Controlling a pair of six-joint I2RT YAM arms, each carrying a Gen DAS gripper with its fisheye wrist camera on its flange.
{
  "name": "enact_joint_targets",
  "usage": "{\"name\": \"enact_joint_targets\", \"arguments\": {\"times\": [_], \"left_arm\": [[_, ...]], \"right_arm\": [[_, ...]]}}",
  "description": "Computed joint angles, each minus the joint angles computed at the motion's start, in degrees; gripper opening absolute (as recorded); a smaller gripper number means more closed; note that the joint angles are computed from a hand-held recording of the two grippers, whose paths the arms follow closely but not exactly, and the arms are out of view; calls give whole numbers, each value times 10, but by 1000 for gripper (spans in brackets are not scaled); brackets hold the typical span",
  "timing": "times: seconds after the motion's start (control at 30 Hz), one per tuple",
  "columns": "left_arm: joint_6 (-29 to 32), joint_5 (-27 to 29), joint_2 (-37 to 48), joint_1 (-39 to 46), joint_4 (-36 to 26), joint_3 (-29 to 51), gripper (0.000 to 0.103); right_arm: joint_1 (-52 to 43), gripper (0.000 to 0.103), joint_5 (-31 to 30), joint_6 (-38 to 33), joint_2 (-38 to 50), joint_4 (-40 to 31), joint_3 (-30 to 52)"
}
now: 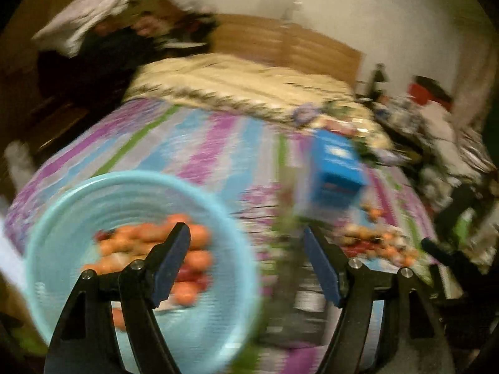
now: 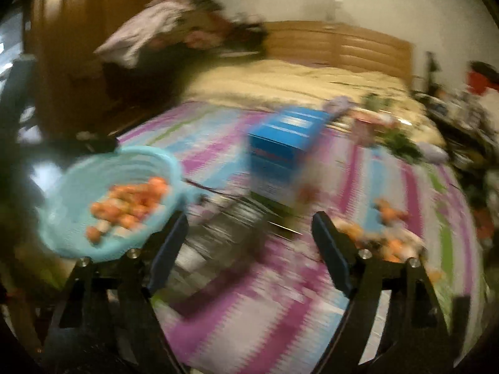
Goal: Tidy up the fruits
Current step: 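Move both open grippers back to the fruit pile, then grasp a red tomato with the left gripper while the right gripper grasps an orange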
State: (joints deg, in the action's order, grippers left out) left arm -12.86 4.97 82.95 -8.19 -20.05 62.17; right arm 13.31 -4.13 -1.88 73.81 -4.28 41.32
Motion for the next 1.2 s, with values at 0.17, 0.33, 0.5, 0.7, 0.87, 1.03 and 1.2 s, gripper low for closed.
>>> {"name": "enact_joint_targets", "arguments": {"times": [0.17,0.33,0.5,0.7,0.87,1.03,1.2], "left_arm": [[4,-12,26,-162,49,6,76],[-21,20,168,-260,102,61,76],[-79,18,333,-280,108,144,57],[-114,-8,483,-274,60,289,40],[-109,-24,551,-266,21,379,38],[-107,-40,593,-260,-5,437,38],[-95,-39,614,-254,14,452,38]], "right_arm": [[-164,87,-51,-25,-36,-5,-91],[-293,86,-111,-52,13,-6,-115],[-366,85,-163,-98,65,15,-120],[-452,85,-218,-154,144,43,-116],[-476,85,-232,-166,199,61,-96],[-473,83,-238,-169,236,70,-65],[-467,80,-233,-169,283,81,-24]]}}
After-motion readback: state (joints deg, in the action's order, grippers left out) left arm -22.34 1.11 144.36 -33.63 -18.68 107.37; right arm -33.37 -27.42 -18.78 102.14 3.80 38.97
